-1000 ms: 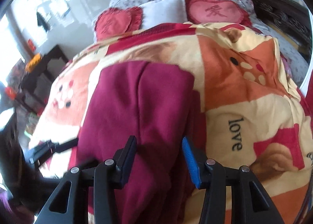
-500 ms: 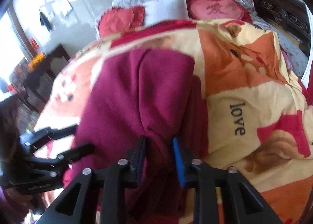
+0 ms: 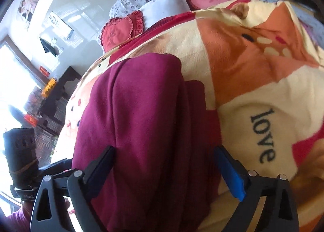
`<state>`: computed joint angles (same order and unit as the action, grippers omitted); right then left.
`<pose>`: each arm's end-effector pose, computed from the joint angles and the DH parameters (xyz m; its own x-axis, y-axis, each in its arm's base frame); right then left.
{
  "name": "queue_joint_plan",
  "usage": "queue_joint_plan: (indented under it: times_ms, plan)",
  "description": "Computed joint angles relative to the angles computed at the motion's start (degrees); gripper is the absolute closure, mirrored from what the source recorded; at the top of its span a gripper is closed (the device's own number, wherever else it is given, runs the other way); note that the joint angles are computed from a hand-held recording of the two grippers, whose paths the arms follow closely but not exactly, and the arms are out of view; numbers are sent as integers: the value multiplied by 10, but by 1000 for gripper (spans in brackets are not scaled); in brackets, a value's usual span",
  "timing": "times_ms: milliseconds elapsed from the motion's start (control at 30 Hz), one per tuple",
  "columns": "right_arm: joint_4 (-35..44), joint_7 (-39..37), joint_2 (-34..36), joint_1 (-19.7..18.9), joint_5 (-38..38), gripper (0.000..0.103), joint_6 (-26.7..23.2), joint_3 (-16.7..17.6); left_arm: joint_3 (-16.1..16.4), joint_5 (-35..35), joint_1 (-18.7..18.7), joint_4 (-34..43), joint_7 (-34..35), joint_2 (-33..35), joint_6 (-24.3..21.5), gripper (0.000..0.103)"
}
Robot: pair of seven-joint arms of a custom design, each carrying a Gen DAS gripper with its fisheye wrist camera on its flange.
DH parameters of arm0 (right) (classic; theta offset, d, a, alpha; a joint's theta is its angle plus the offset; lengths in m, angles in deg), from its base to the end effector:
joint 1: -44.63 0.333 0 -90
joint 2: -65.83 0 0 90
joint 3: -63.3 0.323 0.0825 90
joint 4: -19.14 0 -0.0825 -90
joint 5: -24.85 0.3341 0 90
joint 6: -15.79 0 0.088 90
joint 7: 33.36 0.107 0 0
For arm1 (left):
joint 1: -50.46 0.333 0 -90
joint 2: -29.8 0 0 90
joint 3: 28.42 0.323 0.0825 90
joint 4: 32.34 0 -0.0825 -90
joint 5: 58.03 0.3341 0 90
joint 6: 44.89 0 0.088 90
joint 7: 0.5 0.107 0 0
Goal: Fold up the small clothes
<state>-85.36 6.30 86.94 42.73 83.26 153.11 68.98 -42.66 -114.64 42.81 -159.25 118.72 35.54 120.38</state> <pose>0.6216 0.0414 0.3945 0.3280 -0.7798 -0.5332 -0.8752 -0.0384 -0.4823 0.5107 -0.1501 0.4190 -0.1121 -0.8854 0.4510 -0.8652 -0.1362 -0.4825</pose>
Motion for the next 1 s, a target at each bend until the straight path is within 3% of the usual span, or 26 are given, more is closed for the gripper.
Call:
queue_joint_plan:
  times_ms: [233,633,833,1000]
  plan:
    - [35,-2,30,-9,12,4,-34,7,-6,-5,1,11,1,16,5,17]
    - [23,-15,22,-8,20,9,-25,11,-17,37,5,16,-32,29,26,14]
    - [7,-46,7,-7,38,30,-20,11,-26,58,7,21,-53,38,42,16]
    - [-14,-70,-20,4,45,48,4,5,-35,58,9,12,-45,28,60,36]
